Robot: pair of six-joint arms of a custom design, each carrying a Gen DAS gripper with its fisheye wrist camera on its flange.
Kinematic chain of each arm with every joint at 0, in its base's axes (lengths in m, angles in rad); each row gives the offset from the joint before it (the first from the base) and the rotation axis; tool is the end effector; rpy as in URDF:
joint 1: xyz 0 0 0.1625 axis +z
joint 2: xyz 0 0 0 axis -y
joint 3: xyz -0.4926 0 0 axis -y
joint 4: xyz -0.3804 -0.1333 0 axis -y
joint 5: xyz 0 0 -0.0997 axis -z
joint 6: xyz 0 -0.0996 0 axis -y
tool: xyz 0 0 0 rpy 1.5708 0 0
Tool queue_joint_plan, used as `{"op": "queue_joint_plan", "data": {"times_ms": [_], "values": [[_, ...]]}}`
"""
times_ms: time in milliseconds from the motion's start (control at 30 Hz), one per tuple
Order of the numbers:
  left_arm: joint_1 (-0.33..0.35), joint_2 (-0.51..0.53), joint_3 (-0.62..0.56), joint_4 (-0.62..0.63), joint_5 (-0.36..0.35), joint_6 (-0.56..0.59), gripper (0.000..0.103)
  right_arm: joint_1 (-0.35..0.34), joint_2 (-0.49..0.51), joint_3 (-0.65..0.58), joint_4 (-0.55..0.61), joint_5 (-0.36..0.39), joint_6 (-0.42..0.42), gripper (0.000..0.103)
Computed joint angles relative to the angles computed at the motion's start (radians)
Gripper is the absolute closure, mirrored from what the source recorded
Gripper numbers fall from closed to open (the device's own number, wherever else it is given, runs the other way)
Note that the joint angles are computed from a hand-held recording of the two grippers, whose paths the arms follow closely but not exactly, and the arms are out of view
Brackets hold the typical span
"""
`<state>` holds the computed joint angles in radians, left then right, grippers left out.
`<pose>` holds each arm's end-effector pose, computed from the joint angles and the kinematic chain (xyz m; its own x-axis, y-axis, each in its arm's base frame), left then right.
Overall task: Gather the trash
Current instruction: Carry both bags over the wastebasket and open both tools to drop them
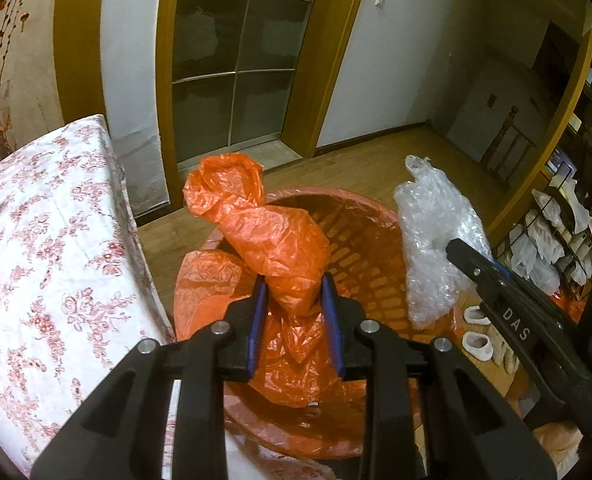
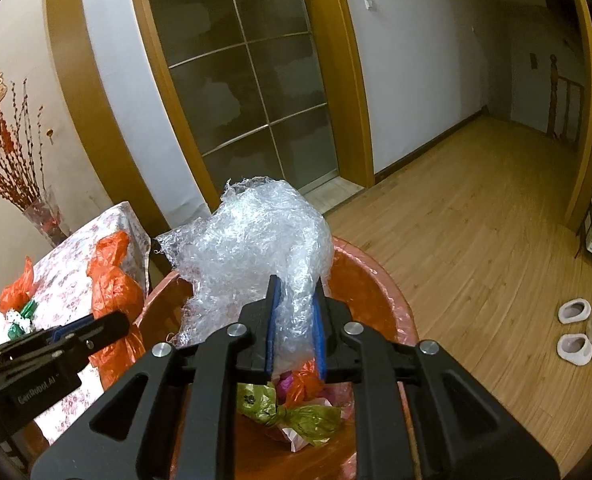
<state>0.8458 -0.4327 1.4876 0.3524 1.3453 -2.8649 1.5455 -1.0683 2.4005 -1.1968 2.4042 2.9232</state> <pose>-0.2498 -0.5166 -0.0738 -0.5463 0.7973 -0.2567 0.8353 0.5413 -0.0963 0.0499 -0.3814 0.1168 -0.6388 0.7032 0.3122 -0.1383 0.2943 -0.9457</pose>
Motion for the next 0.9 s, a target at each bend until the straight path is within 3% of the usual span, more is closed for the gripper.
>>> {"op": "queue_joint_plan", "data": {"times_ms": [167,367,667,900], "values": [[0.006,0.009,-0.003,-0.003,-0.016,0.005,0.06,-0.014,-0.007,0.012,0.002,-0.025,0.022,0.06],[0.025,0.007,-0.006,-0.005,-0.043,0.006,0.053,-0.023,-0.016,0.018,-0.003,-0.033,0.025,0.055],[0.053,-0.054,0.036,-0.052,-0.113,0.034,0.046,0.008,0.0,0.011,-0.054,0.003,-0.035,0.041],[0.108,-0.123,0.055,-0.076,-0.164,0.05,0.043,0.061,0.038,-0.042,-0.023,0.022,-0.094,0.041]]}}
